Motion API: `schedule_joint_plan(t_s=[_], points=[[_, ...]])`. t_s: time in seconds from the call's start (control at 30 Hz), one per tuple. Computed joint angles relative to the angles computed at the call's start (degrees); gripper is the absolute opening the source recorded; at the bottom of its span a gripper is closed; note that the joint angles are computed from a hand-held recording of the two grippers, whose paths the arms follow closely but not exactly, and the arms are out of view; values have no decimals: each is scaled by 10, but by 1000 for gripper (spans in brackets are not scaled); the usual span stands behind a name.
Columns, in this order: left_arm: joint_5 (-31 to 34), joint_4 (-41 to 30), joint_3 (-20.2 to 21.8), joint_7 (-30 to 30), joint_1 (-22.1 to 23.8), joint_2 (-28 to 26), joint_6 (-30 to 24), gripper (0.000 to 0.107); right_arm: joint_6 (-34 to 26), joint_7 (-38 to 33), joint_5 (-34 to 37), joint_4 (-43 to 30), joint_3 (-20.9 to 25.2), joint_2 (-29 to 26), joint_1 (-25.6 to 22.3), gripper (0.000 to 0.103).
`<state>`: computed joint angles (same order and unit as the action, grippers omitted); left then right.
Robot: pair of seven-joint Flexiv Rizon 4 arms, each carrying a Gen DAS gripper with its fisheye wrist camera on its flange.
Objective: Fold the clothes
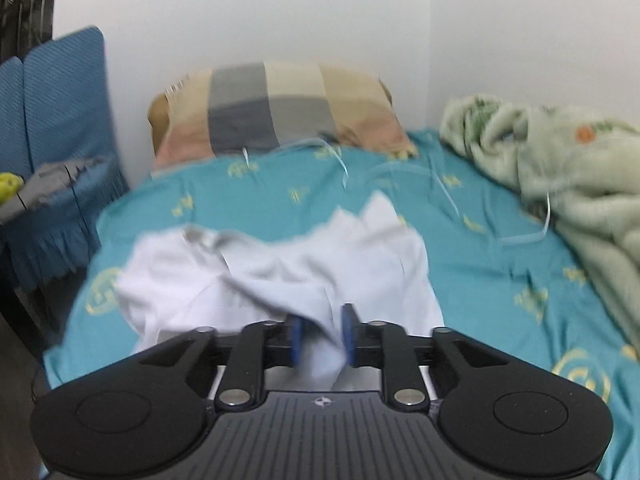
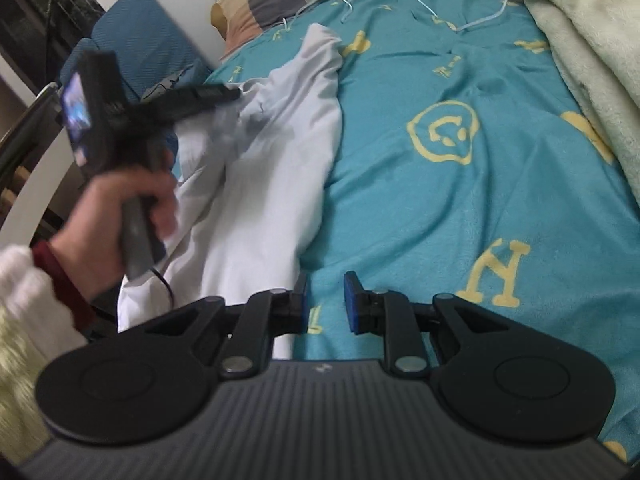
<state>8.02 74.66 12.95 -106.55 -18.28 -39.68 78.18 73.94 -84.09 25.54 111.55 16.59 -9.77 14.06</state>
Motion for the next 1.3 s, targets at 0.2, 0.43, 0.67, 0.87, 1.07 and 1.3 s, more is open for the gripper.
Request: schedule_joint_plan(t_s=[0.2,0.43,0.67,0.87,1.07,1.3], points=[[20,115,24,-42,-32,70,40,66,11,-18,21,-18,3,-13,-11,22],[96,202,91,-187,-128,219,-78,75,68,-114,78,-28,38,-4,-33,22],[268,208,84,-324,-193,325,-170,83,189,-174,51,-47,53,-19,-31,22],[278,269,53,-311,-147,367,-88,83,102,-274,99,-164,150,-80,-103,27],[242,340,42,-304,-84,397,-12,83,32,-390,39,-293,161,-185,-45,56],[96,424,16,-172,-23,395,73,82,-63,-399,-124,-438,78,-310,78,63]])
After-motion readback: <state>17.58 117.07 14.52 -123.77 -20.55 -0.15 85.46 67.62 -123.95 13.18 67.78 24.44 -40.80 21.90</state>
